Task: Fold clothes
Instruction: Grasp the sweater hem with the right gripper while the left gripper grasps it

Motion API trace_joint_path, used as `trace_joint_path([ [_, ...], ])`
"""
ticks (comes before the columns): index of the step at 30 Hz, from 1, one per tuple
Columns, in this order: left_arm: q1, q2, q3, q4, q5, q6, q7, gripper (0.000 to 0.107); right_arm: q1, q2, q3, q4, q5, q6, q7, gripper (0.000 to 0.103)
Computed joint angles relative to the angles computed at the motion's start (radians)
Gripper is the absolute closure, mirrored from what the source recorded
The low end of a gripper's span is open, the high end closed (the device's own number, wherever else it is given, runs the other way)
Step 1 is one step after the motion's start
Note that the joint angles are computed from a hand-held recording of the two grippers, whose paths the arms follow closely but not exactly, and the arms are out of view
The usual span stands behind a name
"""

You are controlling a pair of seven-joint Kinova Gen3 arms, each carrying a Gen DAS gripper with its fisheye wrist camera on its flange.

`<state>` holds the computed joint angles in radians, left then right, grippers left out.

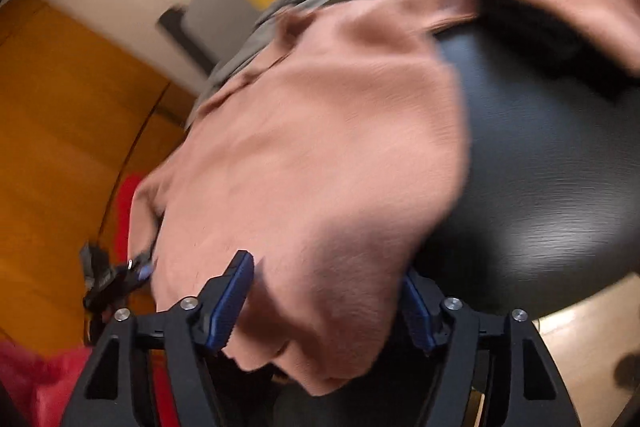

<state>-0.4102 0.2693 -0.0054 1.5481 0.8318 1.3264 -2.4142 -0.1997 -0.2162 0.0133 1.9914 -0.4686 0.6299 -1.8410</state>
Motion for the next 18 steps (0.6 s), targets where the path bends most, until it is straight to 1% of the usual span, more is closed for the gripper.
trace_joint_path([
  [1,0.016,-0.006,-0.003,0.003,-0.007,0.001,-0.029,0.032,0.007,0.018,-0.04,-0.018,0.039,-0.004,-0.015,0.026],
  [2,0.05,-0.019,-0.017,0.002,-0.031,-0.015,-0.041,0.032,0.032,0.026,-0.087,-0.033,0.08,-0.003,-0.026,0.026],
  [3,0.096,-0.036,-0.034,0.003,-0.071,-0.047,-0.037,0.032,0.061,0.029,-0.133,-0.043,0.12,0.003,-0.047,0.026],
  [4,0.142,-0.053,-0.06,0.012,-0.094,-0.084,-0.021,0.033,0.091,0.031,-0.179,-0.052,0.161,0.009,-0.069,0.032],
  [5,0.189,-0.063,-0.097,0.018,-0.105,-0.105,-0.016,0.038,0.108,0.033,-0.215,-0.061,0.202,0.018,-0.091,0.04],
  [6,0.235,-0.067,-0.139,0.014,-0.114,-0.11,-0.019,0.046,0.109,0.034,-0.232,-0.069,0.242,0.029,-0.118,0.063],
  [7,0.263,-0.065,-0.162,-0.003,-0.127,-0.099,-0.006,0.08,0.096,0.035,-0.23,-0.073,0.267,0.039,-0.129,0.073],
  [8,0.272,-0.05,-0.174,-0.027,-0.129,-0.071,0.023,0.095,0.071,0.04,-0.21,-0.078,0.275,0.04,-0.143,0.074],
  [9,0.263,-0.03,-0.175,-0.054,-0.122,-0.03,0.056,0.095,0.03,0.033,-0.171,-0.073,0.274,0.03,-0.142,0.078],
  [11,0.213,-0.006,-0.131,-0.105,-0.099,0.024,0.072,0.096,-0.031,0.001,-0.09,-0.062,0.251,0.017,-0.093,0.08],
  [13,0.198,-0.004,-0.094,-0.157,-0.102,0.024,0.053,0.096,-0.051,0.016,-0.052,-0.088,0.22,-0.022,-0.036,0.081],
  [14,0.199,0.007,-0.088,-0.2,-0.093,0.025,0.059,0.096,-0.042,0.016,-0.043,-0.107,0.221,-0.024,-0.019,0.081],
  [16,0.195,0.037,-0.072,-0.275,-0.076,0.019,0.09,0.095,-0.015,0.037,-0.052,-0.153,0.252,-0.034,-0.024,0.082],
  [17,0.199,0.061,-0.075,-0.313,-0.056,0.007,0.112,0.095,0.008,0.056,-0.063,-0.181,0.277,-0.047,-0.036,0.082],
  [18,0.198,0.086,-0.065,-0.351,-0.046,-0.011,0.137,0.095,0.013,0.076,-0.056,-0.198,0.286,-0.062,-0.042,0.083],
])
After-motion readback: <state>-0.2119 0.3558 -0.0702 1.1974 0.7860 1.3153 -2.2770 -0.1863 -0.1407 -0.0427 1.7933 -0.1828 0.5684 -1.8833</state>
